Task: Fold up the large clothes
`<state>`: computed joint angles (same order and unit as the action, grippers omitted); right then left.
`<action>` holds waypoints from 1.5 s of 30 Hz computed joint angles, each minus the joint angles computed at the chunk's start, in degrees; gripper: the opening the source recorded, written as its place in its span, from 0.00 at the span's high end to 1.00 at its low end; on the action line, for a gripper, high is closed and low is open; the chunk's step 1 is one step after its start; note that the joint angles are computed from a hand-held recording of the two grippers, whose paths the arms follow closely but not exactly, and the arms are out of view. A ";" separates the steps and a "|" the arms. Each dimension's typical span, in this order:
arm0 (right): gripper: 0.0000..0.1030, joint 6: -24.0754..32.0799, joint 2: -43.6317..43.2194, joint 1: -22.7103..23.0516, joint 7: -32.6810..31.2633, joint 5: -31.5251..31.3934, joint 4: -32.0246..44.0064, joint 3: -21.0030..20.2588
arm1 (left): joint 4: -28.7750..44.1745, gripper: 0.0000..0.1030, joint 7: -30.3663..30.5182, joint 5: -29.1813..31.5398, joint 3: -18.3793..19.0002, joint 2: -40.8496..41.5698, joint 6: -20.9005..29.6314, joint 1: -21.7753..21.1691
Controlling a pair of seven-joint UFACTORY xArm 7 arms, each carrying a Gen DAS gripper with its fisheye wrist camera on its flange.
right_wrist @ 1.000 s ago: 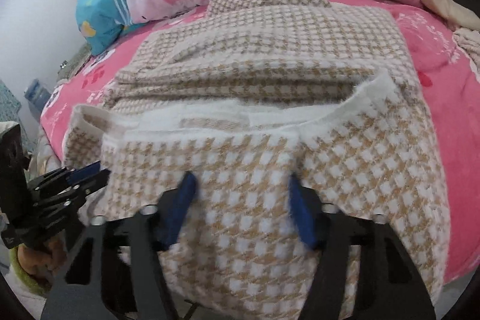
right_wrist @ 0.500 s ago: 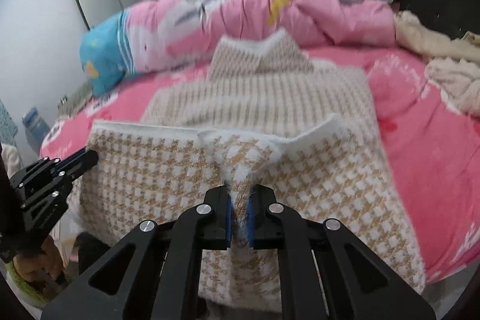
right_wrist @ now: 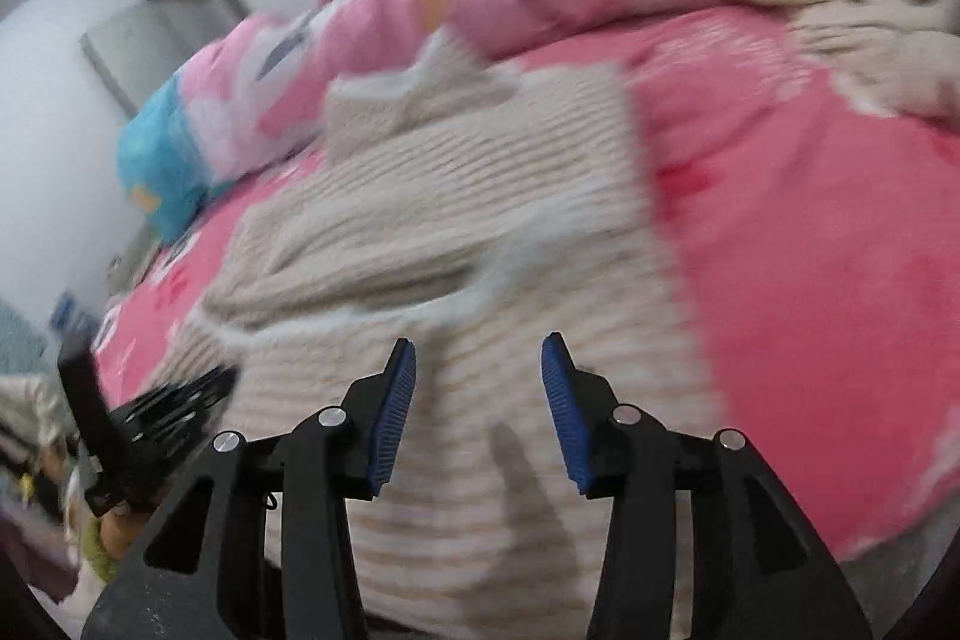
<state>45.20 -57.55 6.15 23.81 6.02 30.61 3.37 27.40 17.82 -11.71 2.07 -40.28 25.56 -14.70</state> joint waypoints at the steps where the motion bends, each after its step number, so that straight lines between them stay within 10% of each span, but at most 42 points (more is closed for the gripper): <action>1: 0.58 1.40 0.33 -1.12 -0.28 -1.23 0.30 -0.07 | -0.16 0.89 -0.08 0.07 -0.13 -0.05 -0.24 0.05; 5: 0.58 1.51 3.46 -1.50 -3.47 -3.28 0.19 -0.15 | -0.36 0.89 -0.56 0.38 -0.41 -0.03 -0.45 0.32; 9: 0.90 -0.70 2.45 -2.65 -3.18 -6.41 -0.65 2.91 | -0.31 0.88 -1.78 1.00 -1.25 0.32 -0.89 0.61; 17: 0.92 -1.50 -3.75 -5.62 3.15 -9.46 -3.49 5.43 | -0.47 0.88 -0.05 -0.68 1.50 -0.62 -0.22 -1.17; 22: 0.59 0.06 0.24 -6.53 4.18 -10.16 -3.07 4.10 | -0.43 0.88 0.60 -1.88 1.92 -0.17 -0.56 -1.30; 27: 0.51 0.08 -8.19 -7.52 7.39 -11.16 -1.44 5.79 | -0.68 0.88 1.35 -3.91 3.03 -0.42 -0.64 -1.97; 34: 0.51 -16.30 6.71 13.32 -0.89 -1.03 0.61 4.19 | -0.73 0.88 1.56 -5.14 3.20 -0.29 -1.05 -2.08; 38: 0.59 -17.61 20.25 15.04 -2.51 -0.50 3.08 6.80 | -0.09 0.88 2.87 -7.22 5.52 -1.52 1.25 -2.92; 45: 0.60 -19.45 19.71 16.75 -4.77 0.74 2.04 4.80 | -2.57 0.70 4.15 -6.39 8.19 -12.19 4.82 4.02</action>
